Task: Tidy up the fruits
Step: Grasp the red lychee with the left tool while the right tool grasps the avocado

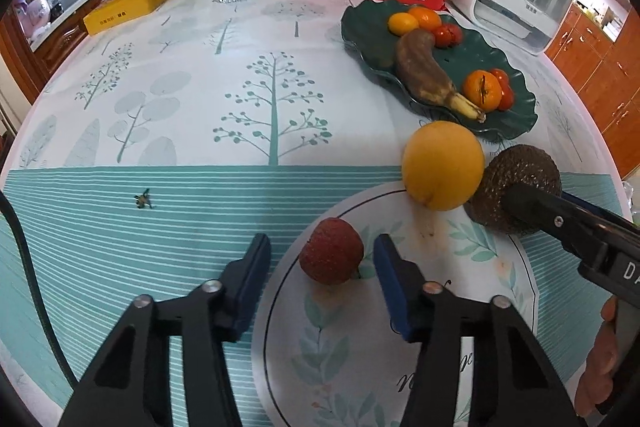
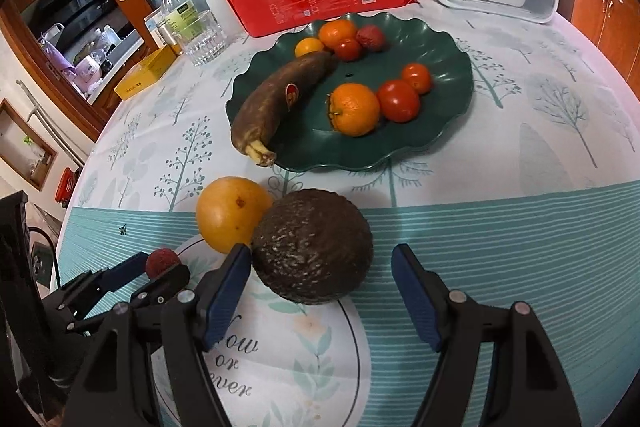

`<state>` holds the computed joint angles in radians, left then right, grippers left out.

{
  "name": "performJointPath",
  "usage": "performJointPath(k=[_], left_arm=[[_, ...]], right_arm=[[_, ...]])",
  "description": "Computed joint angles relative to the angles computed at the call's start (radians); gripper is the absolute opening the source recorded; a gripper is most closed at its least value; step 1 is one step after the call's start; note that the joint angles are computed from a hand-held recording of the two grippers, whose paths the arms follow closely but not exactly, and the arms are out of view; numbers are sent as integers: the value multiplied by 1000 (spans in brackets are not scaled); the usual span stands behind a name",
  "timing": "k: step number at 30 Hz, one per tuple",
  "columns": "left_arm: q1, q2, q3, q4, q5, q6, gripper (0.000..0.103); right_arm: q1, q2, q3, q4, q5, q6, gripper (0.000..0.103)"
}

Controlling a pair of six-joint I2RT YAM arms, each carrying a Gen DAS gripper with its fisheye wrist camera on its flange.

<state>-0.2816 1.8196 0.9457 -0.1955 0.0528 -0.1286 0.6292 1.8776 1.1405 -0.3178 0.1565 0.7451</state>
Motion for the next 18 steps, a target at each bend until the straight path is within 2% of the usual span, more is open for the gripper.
performJointPath(k=[6,18], left_arm=[[-10,2,-6,14,-6,7,29],[-25,-22,-21,25,-13,11,28]], right_arm=[[5,10,4,11,7,-15,68],[27,15,19,-12,52,-39,66]])
